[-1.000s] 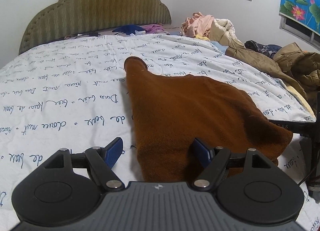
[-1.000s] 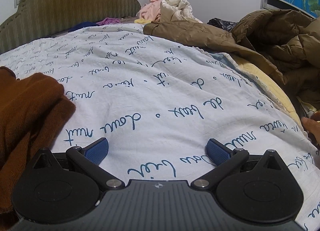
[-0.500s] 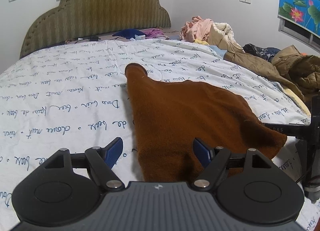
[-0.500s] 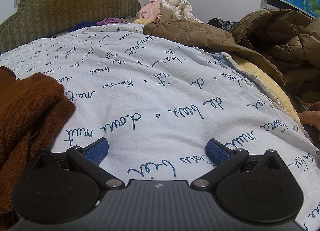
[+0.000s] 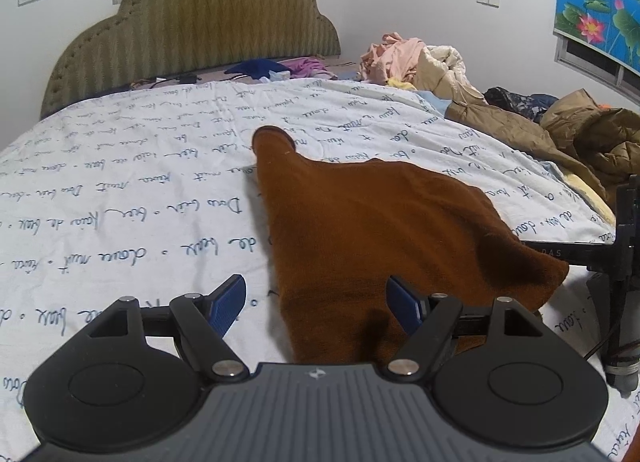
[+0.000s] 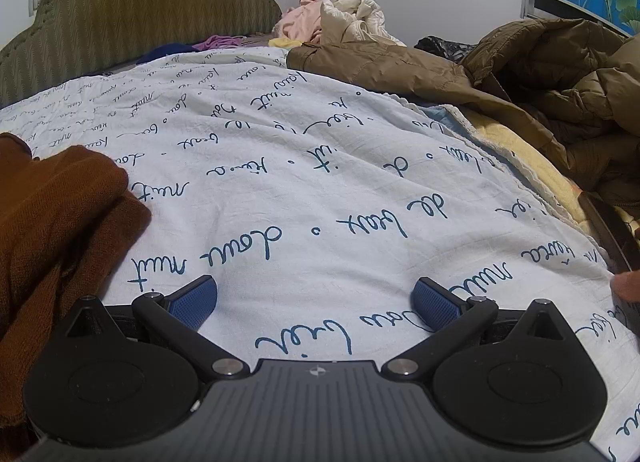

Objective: Fold small clothes

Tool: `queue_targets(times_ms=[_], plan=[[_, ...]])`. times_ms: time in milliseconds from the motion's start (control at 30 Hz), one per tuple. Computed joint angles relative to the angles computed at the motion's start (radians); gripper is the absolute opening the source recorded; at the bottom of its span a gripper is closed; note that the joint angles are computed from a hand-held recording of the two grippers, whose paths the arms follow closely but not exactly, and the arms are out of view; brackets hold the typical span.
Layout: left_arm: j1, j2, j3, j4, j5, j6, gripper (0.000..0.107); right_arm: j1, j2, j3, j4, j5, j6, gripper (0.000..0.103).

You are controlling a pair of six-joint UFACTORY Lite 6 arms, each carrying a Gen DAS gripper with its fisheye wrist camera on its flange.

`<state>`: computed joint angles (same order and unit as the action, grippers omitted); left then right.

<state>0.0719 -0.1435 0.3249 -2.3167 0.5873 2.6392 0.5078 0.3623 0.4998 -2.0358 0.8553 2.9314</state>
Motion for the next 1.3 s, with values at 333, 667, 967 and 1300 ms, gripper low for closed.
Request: queue_targets(times_ms=[333, 667, 967, 1300], plan=[[-0.031, 0.013, 0.025, -0.021, -0.042, -0.001, 0.078, 0.0, 0.001, 0.001, -0.001, 0.0, 0.001, 0.103], [-0.011, 0.035, 0.045, 0.009, -0.033, -0.026, 0.078, -0.003, -0.003, -0.002, -0.005, -0.001, 0.002, 0.103], [0.008, 0.056, 0.074, 0.051, -0.027, -0.083, 0.078, 0.0, 0.0, 0.0, -0.001, -0.001, 0.001, 0.103], [0.063, 0.119, 0.136, 0.149, -0.014, -0.208, 0.085, 0.01, 0.008, 0.012, 0.02, 0.001, -0.022, 0.103]])
